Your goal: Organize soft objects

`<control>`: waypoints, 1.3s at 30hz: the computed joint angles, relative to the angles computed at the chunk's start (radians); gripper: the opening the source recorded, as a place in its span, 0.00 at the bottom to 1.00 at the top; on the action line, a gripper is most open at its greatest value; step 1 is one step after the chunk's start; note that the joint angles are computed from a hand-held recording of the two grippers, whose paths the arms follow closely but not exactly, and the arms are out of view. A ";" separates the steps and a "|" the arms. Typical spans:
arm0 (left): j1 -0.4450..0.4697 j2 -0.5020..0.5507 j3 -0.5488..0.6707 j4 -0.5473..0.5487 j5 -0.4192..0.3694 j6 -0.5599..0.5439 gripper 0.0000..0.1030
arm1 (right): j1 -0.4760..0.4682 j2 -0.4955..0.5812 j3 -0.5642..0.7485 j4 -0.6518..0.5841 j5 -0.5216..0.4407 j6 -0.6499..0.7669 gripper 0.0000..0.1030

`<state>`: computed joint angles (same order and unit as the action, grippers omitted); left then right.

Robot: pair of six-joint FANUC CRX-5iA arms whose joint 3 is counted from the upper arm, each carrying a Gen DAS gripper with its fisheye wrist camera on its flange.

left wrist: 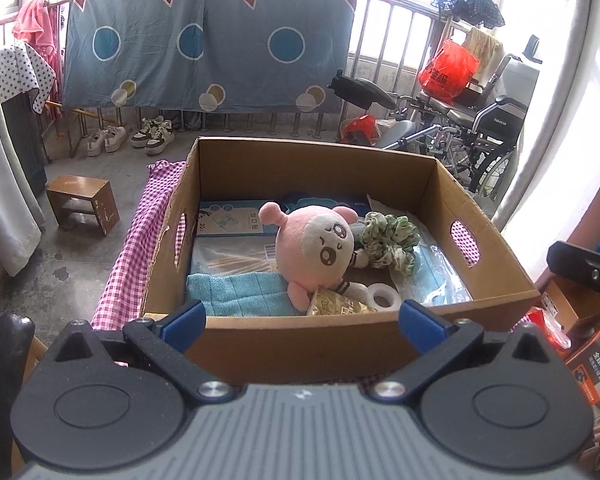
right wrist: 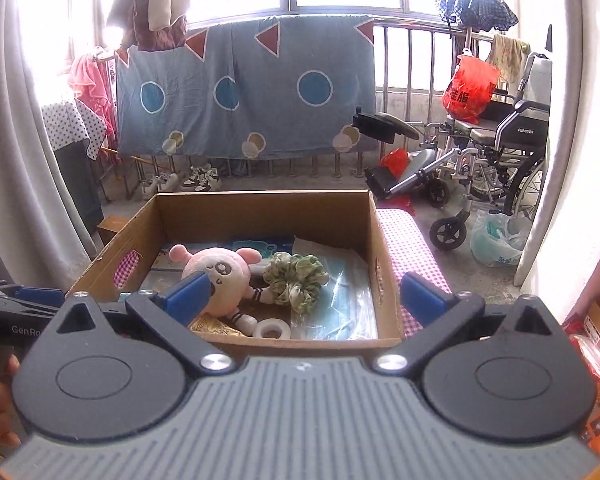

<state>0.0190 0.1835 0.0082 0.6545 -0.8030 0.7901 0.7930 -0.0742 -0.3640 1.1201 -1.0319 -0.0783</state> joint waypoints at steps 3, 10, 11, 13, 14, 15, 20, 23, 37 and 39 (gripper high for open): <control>-0.017 0.006 0.030 -0.082 0.012 0.072 1.00 | -0.019 0.000 0.001 -0.046 0.055 -0.022 0.99; -0.042 0.026 0.095 -0.208 -0.002 0.218 1.00 | -0.069 0.052 0.064 -0.189 0.121 0.061 0.99; -0.045 0.028 0.102 -0.222 -0.001 0.234 1.00 | -0.071 0.066 0.079 -0.202 0.111 0.084 0.99; -0.053 0.036 0.122 -0.255 -0.005 0.266 1.00 | -0.080 0.085 0.100 -0.234 0.124 0.135 0.99; -0.059 0.040 0.135 -0.279 -0.008 0.290 1.00 | -0.086 0.092 0.106 -0.245 0.137 0.152 0.99; -0.063 0.044 0.146 -0.294 -0.013 0.301 1.00 | -0.090 0.098 0.111 -0.255 0.144 0.166 0.99; -0.079 0.057 0.176 -0.336 -0.023 0.331 1.00 | -0.108 0.131 0.139 -0.279 0.151 0.218 0.99; -0.088 0.061 0.188 -0.361 -0.022 0.347 1.00 | -0.115 0.134 0.138 -0.278 0.152 0.222 0.99; -0.103 0.072 0.211 -0.383 -0.040 0.356 1.00 | -0.115 0.140 0.138 -0.275 0.118 0.214 0.99; -0.103 0.073 0.212 -0.383 -0.041 0.356 1.00 | -0.112 0.140 0.139 -0.278 0.114 0.213 0.99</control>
<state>-0.0839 0.2566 0.2206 0.2715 -0.8440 1.1462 0.6807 0.0659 -0.2250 0.8421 -0.9180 0.1348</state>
